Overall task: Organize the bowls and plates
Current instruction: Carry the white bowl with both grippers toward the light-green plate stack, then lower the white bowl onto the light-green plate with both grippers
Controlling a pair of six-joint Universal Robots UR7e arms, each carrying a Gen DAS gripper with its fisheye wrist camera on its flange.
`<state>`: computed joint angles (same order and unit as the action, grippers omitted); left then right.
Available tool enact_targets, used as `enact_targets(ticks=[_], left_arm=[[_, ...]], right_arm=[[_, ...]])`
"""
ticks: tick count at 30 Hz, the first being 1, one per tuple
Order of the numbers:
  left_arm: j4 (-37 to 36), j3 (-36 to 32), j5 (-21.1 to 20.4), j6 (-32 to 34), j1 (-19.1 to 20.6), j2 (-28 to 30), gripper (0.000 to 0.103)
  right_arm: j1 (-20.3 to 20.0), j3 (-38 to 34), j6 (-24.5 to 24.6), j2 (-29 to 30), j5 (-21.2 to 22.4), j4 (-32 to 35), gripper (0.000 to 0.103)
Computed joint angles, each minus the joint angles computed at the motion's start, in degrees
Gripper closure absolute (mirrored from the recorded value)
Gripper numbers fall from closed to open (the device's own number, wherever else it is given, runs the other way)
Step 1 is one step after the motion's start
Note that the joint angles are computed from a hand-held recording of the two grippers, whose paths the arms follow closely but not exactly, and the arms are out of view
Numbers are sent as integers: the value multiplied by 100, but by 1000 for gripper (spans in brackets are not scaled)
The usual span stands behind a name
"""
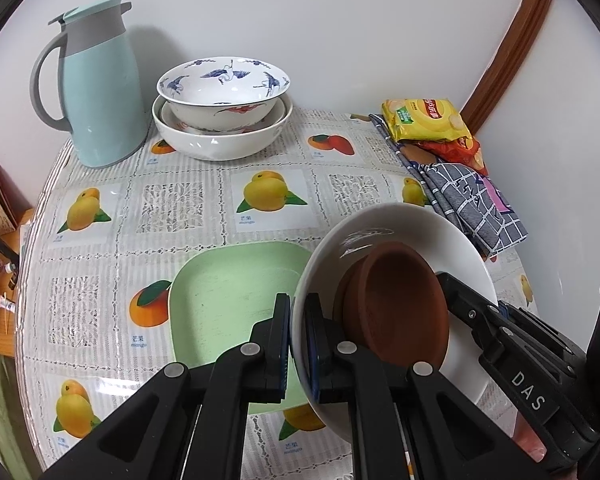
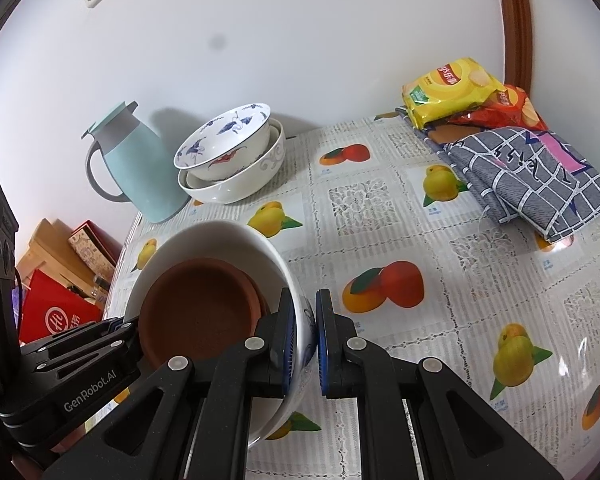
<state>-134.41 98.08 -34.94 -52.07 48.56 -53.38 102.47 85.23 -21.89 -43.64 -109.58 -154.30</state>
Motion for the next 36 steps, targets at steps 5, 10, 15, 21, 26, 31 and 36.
enact_targets(ticks=[5,10,15,21,26,31,36], left_arm=[[-5,53,-21,-45,38,-44,95],[69,96,-24,-127,81,-84,95],[101,162,-35,-218,122,-141,95],[140,242,-28,-307,177,-220,95],[216,299,-34,-382,236,-287,95],[258,419,-63,-585,318,-390,95],[230,519,-104,-614,415,-454,95]], right_arm=[[18,-28,-8,65,-7,1,93],[18,-71,-5,139,2,52,93],[25,-111,-12,216,13,94,93],[50,-183,-30,327,23,152,93],[61,-268,-3,438,45,248,93],[81,-377,-8,586,54,397,93],[92,-495,-49,744,30,540,93]])
